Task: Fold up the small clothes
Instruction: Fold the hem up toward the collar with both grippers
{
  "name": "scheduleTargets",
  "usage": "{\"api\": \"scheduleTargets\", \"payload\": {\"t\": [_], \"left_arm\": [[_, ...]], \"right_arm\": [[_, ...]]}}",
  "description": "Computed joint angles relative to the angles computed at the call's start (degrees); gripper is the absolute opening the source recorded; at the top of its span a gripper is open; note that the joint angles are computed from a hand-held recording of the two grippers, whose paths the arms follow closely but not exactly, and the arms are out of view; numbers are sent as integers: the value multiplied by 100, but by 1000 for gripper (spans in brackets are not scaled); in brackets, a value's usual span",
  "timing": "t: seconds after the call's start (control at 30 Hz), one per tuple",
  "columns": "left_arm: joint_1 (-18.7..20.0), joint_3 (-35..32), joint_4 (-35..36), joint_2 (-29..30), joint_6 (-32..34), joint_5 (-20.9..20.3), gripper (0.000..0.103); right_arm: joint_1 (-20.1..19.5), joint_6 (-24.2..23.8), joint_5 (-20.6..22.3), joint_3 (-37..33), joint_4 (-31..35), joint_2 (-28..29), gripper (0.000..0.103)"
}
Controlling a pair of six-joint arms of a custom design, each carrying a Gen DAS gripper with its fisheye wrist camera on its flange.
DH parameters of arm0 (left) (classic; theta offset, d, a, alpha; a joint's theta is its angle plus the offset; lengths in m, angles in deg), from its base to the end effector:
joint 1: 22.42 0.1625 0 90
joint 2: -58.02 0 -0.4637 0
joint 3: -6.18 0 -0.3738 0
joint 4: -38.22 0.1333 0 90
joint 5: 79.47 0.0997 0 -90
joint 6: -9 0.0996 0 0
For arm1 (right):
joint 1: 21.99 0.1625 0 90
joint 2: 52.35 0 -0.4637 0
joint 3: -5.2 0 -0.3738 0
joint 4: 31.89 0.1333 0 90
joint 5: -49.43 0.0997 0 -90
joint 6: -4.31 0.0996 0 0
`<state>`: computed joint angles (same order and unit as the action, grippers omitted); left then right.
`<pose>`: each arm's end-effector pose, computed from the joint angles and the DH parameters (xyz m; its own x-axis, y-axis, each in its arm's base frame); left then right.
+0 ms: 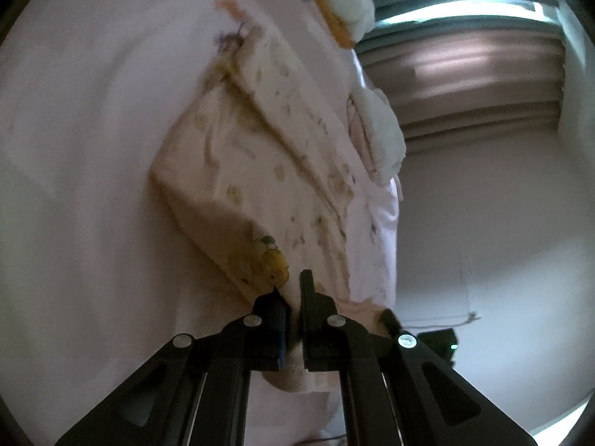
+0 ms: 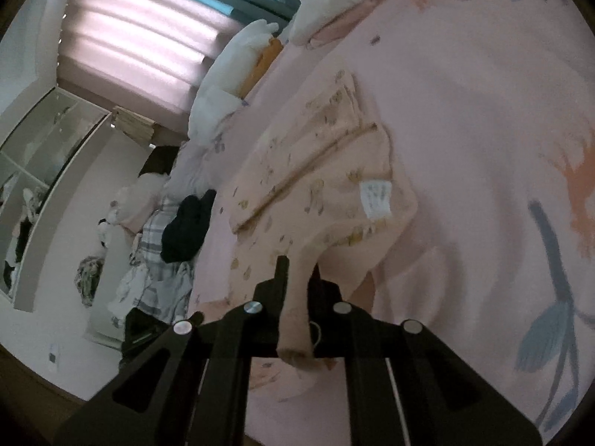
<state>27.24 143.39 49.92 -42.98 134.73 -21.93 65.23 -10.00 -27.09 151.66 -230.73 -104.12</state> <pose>0.0158 -0.2699 0.2677 -0.9015 -0.3003 0.3115 -0.4306 0.5511 -0.7148 0.1381 -0.3839 0.0847 -0.9555 -0.2488 -0.1586 -0.1952 0.9361 -0.2927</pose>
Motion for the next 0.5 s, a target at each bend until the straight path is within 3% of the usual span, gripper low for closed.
{"api": "scheduleTargets", "payload": {"t": [0.17,0.3,0.37,0.5], "left_arm": [[31,-242,63,-43,245,-129,2],[432,-441,-134,-115,465,240,2],[535,-559,-162,-106,486,181,2],[712,-816,-85,36,605,-1,2]], "right_arm": [[170,141,161,-259,220,-62,9],[369,275,82,-510,367,-72,9],[436,344,93,-673,571,-78,9],[680,628,-318,-1009,629,-4,9]]}}
